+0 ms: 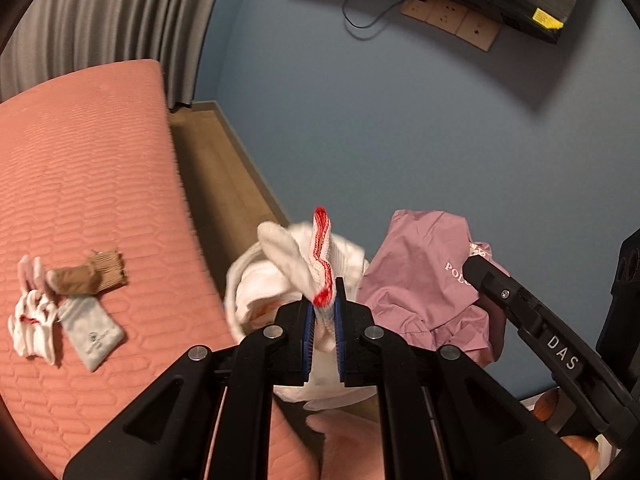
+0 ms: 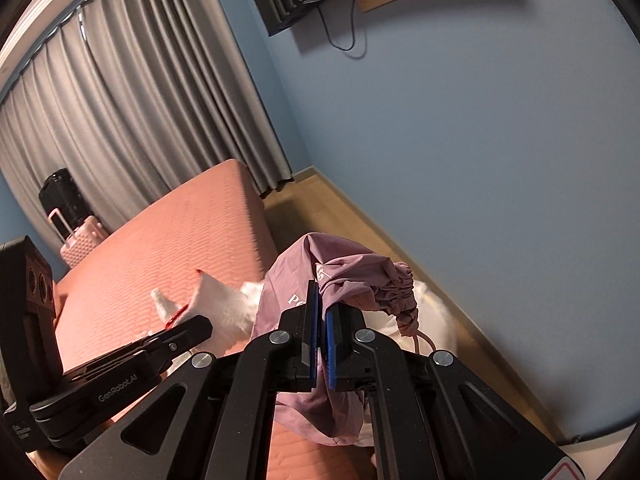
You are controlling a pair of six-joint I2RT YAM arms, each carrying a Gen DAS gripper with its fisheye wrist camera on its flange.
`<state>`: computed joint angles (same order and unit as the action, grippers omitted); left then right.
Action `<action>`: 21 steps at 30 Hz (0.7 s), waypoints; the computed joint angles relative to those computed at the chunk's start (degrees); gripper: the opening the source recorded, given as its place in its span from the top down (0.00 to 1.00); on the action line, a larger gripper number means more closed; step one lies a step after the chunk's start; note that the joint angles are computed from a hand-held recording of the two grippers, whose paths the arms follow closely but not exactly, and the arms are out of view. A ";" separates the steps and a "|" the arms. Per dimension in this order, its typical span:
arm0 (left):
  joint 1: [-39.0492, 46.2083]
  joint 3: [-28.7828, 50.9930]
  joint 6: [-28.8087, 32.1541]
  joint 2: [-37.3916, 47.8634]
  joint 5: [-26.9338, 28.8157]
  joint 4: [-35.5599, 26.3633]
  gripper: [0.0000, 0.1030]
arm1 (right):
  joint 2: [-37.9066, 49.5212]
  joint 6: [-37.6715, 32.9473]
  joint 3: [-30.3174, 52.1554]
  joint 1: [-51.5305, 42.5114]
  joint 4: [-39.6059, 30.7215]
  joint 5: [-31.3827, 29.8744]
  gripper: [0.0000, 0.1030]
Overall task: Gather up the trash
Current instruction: 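Carry both items over the wastebasket and open the left tool while the right tool releases the bag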
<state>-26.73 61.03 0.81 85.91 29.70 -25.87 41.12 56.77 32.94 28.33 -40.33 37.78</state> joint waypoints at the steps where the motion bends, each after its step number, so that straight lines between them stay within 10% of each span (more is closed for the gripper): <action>1: -0.45 0.25 -0.29 0.43 0.34 0.32 0.91 | -0.36 -0.35 -0.04 -0.54 -0.21 -0.17 0.97; 3: -1.06 1.26 -0.69 1.73 1.41 0.07 0.87 | -1.10 -1.57 -0.30 -2.29 -0.23 -0.83 0.97; 5: -1.57 1.61 -1.73 2.21 -0.24 0.16 0.55 | -1.57 -2.30 -0.52 -3.51 -0.14 -1.41 0.97; 7: -1.39 0.54 -3.60 1.49 -1.90 1.88 0.43 | -2.21 -3.54 -0.81 -5.02 0.09 -2.42 0.97; 21: 2.09 -0.81 -3.54 0.50 -4.58 2.78 0.43 | 4.42 -7.17 0.17 -6.17 6.28 -4.41 0.80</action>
<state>-24.64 60.22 -2.73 86.41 25.11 -23.09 45.54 49.60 33.11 22.16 -34.04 33.37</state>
